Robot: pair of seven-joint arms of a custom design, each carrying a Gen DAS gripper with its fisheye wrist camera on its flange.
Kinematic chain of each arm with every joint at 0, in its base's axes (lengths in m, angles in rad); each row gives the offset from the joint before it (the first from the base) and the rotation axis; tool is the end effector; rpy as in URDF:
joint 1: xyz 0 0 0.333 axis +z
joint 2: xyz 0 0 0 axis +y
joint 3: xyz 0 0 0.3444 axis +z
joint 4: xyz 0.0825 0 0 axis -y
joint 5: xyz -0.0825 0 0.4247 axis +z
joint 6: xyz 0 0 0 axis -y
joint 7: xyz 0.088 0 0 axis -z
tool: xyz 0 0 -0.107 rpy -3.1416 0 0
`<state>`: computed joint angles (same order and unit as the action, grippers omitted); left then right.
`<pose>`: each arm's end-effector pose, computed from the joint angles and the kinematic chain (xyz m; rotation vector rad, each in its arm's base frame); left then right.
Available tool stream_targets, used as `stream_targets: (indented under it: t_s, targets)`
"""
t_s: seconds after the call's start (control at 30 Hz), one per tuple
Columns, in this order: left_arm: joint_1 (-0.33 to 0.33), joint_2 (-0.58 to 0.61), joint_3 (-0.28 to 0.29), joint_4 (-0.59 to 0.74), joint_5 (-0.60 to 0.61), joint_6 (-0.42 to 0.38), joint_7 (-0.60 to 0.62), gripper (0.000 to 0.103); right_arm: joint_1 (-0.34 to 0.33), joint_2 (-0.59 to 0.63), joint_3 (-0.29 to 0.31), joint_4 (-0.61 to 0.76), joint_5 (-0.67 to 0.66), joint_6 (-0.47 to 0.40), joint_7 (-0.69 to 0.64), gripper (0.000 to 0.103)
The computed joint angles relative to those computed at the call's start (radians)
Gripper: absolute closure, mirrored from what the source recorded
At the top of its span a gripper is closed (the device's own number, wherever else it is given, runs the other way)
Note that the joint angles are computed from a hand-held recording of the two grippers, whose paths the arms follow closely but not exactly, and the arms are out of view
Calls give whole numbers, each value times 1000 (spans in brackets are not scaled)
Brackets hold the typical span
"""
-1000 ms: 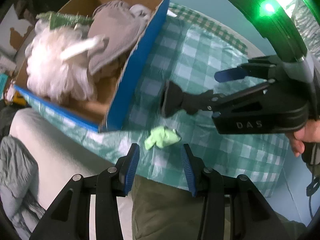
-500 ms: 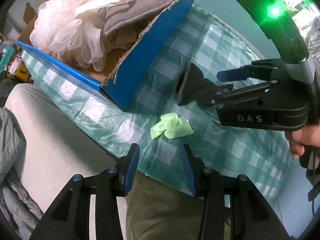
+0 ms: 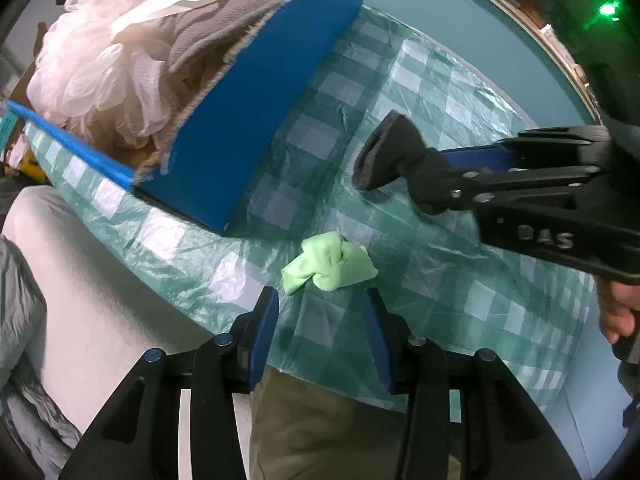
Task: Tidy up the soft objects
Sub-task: 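Grasp the black sock with the right gripper while the left gripper grasps the light-green cloth, then lift the black sock and green cloth with both grippers over the box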
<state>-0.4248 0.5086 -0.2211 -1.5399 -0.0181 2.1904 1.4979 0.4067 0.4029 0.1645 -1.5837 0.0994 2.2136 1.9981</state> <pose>0.6193 -0.4347 0.3858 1.5347 -2.6724 0.2926 0.6314 0.3900 0.4407 -2.1065 1.9580 0.1119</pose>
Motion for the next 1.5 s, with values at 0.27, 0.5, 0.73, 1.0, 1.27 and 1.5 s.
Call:
stream_targets:
  t_s: [0.27,0.5,0.73,1.0,1.27,1.5]
  targets:
    - [-24,15,-3,5,45,25,62,52,-8,-95,-11,-136,14,78,95,74]
    - [-55,54,8,44,94,23,106,52,-6,-175,-13,-238,18,126,193,74]
    - [-79,88,20,78,130,27,118,51,-1,-242,-19,-321,-9,159,283,74]
    - [-105,90,37,67,188,70,112,68,9,-313,-22,-398,-47,190,404,74]
    - [-100,78,23,68,184,84,158,73,14,-362,-21,-449,-69,202,470,74]
    - [-102,39,9,64,171,80,195,73,17,-391,-22,-459,-110,190,537,74]
